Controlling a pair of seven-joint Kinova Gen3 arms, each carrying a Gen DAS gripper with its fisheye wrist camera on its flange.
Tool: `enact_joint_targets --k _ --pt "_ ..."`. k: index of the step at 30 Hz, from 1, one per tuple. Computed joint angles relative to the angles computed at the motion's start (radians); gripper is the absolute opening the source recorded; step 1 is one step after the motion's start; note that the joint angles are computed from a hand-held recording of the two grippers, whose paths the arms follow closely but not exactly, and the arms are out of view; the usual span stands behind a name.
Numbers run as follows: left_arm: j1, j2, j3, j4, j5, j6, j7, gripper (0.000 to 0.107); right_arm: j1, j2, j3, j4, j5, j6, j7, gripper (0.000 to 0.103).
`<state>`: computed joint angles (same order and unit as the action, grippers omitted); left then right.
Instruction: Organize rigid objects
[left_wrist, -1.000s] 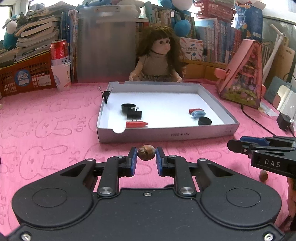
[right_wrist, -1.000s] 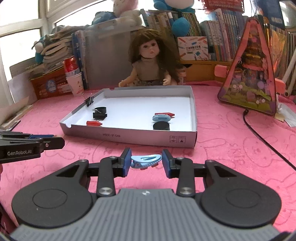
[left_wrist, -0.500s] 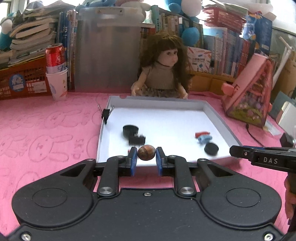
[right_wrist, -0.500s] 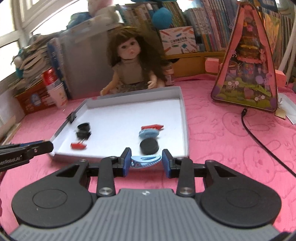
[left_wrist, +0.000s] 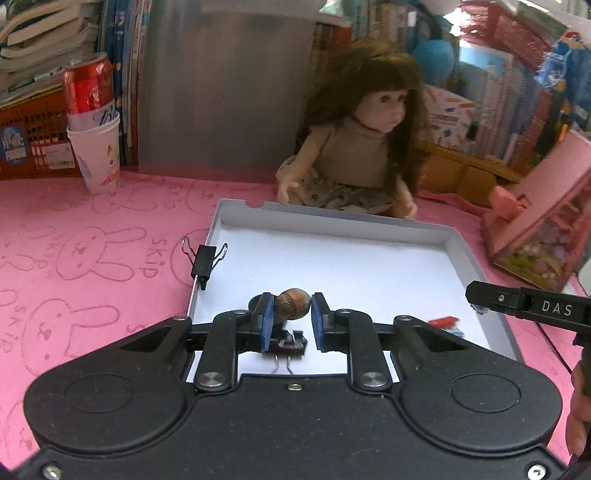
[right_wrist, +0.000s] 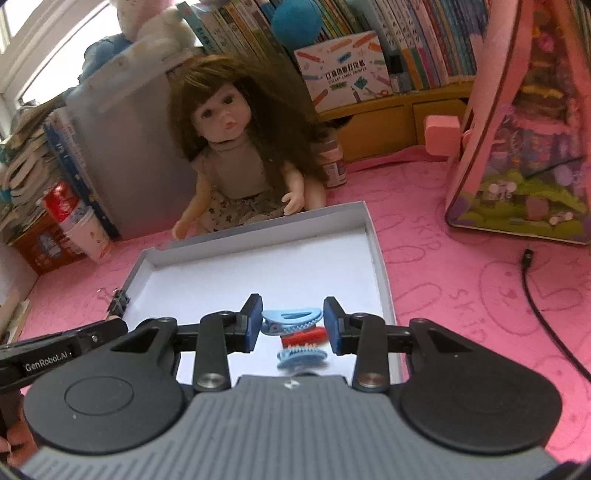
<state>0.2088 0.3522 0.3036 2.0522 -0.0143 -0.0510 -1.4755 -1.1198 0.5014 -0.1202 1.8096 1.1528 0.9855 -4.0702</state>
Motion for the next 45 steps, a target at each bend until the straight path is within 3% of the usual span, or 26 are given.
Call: enact_joint_targets --k 3,7,14,30,34,35,36,41,45 --pt "0.081 0.031 -0.085 -0.033 0.016 0.004 -0.003 0.02 0.025 0.027 0.007 -0.03 -0.02 -0.013 0.044 0.042" --pt "0.134 0.07 -0.14 -0.076 0.031 0.022 -0.008 0.02 0.046 0.051 0.026 -0.053 -0.05 -0.049 0.083 0.042" --pt "0.126 0.116 -0.136 -0.125 0.037 0.046 -0.015 0.02 0.051 0.066 0.062 -0.065 -0.081 -0.093 0.124 0.042" --pt "0.227 0.154 -0.238 -0.143 0.053 0.009 -0.031 0.02 0.039 0.099 0.102 -0.097 -0.109 -0.113 0.188 0.042" --pt "0.234 0.153 -0.245 -0.141 0.056 0.006 -0.034 0.026 0.029 0.102 0.109 -0.095 -0.102 -0.111 0.182 0.044" --pt "0.235 0.151 -0.246 -0.14 0.057 0.006 -0.035 0.029 0.024 0.102 0.113 -0.091 -0.094 -0.11 0.173 0.047" --pt "0.237 0.148 -0.248 -0.137 0.057 0.005 -0.036 0.032 0.02 0.101 0.113 -0.089 -0.089 -0.108 0.167 0.056" --pt "0.268 0.12 -0.277 -0.102 0.063 -0.027 -0.05 0.04 -0.001 0.096 0.108 -0.079 -0.06 -0.074 0.142 0.062" --pt "0.242 0.083 -0.245 -0.055 0.06 -0.059 -0.065 0.046 -0.021 0.085 0.095 -0.068 -0.027 -0.035 0.119 0.069"
